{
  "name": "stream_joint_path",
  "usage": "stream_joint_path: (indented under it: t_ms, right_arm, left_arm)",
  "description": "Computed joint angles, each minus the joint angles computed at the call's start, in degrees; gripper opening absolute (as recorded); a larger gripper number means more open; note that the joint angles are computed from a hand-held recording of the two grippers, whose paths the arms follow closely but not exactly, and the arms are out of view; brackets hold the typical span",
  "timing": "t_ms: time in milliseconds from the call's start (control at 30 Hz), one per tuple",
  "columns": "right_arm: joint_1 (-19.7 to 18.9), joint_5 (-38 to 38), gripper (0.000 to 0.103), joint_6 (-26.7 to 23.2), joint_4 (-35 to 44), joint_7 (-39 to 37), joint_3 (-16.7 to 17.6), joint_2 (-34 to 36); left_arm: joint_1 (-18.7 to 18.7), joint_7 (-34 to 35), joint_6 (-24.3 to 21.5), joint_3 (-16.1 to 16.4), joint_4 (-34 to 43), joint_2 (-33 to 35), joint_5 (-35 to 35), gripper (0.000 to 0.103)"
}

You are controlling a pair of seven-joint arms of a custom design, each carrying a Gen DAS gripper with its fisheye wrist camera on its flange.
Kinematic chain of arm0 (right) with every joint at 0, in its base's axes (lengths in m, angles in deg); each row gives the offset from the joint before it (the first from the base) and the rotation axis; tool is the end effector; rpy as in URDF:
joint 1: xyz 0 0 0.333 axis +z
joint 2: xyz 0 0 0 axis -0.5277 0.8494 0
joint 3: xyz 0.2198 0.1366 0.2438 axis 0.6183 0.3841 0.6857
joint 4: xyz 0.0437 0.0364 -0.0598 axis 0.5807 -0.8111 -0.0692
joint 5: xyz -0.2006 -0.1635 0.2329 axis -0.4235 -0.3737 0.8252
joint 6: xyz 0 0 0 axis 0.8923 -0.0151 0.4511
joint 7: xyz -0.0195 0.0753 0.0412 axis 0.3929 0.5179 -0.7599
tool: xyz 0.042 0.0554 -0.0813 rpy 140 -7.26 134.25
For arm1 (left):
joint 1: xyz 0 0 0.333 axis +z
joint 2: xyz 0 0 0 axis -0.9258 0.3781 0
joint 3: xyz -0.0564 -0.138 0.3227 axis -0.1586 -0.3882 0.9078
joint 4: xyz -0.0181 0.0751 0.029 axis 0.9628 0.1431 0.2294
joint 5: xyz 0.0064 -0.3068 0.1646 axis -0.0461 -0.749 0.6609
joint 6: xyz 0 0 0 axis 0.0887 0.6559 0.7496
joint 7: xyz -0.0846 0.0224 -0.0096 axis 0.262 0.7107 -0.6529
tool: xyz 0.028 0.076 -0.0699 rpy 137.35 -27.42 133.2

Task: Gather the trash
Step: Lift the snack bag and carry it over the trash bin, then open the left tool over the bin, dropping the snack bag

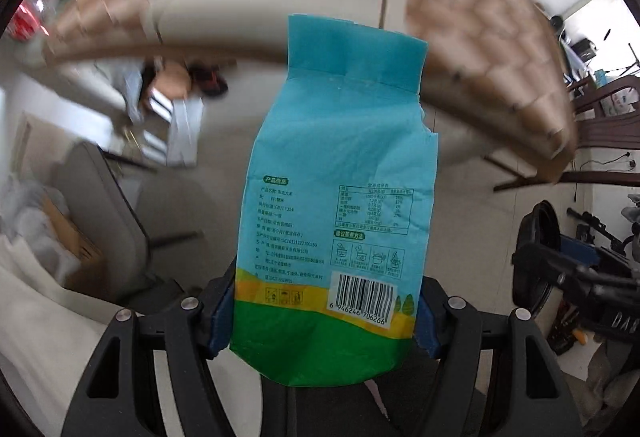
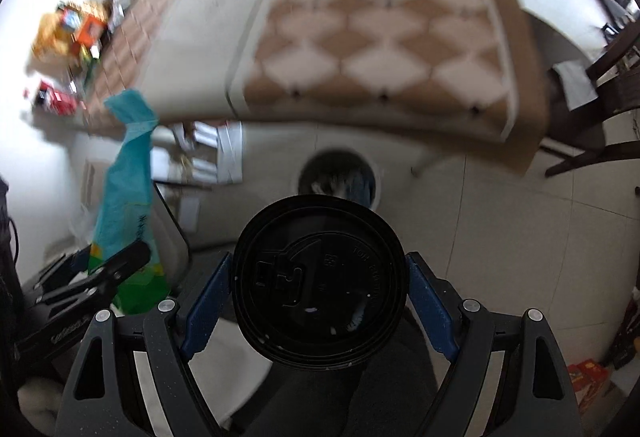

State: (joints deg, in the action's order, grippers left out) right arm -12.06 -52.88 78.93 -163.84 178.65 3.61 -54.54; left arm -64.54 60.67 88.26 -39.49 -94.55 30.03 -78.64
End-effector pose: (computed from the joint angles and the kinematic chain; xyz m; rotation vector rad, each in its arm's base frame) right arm 0.3830 0.2368 0.7775 -1.5874 2.4378 0.1287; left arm 0.5056 -0.0429 0.7518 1.7130 -2.5332 0.2316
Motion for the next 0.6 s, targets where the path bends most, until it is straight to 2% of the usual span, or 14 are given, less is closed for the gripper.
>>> stream_joint_path:
  t_ms: [100, 267, 400, 600]
  right_arm:
    - [0.2, 3.0, 0.086, 6.1, -11.7, -2.5, -0.3, -2.8]
    - [-0.5, 6.6, 0.086, 17.2, -28.4, -7.2, -0.7, -4.2]
    - [-0.9, 6.5, 0.086, 26.3, -36.9, -12.0, -1.2, -0.8]
    - [-1.5, 6.5, 0.086, 38.5, -43.4, -17.2, -3.0, 8.0]
  left_arm:
    - [-0.6, 0.0, 5.6, -0.2, -11.3, -1.0, 0.7, 0.068]
    - [-1.4, -0.8, 14.3, -0.7, -21.2, 2.7, 0.3, 0.068]
    - [-1.8, -0.8, 20.0, -1.9, -23.2, 9.7, 0.0, 0.068]
    - [-3.4, -1.0, 25.6, -3.8, -21.7, 19.9, 4.0, 0.069]
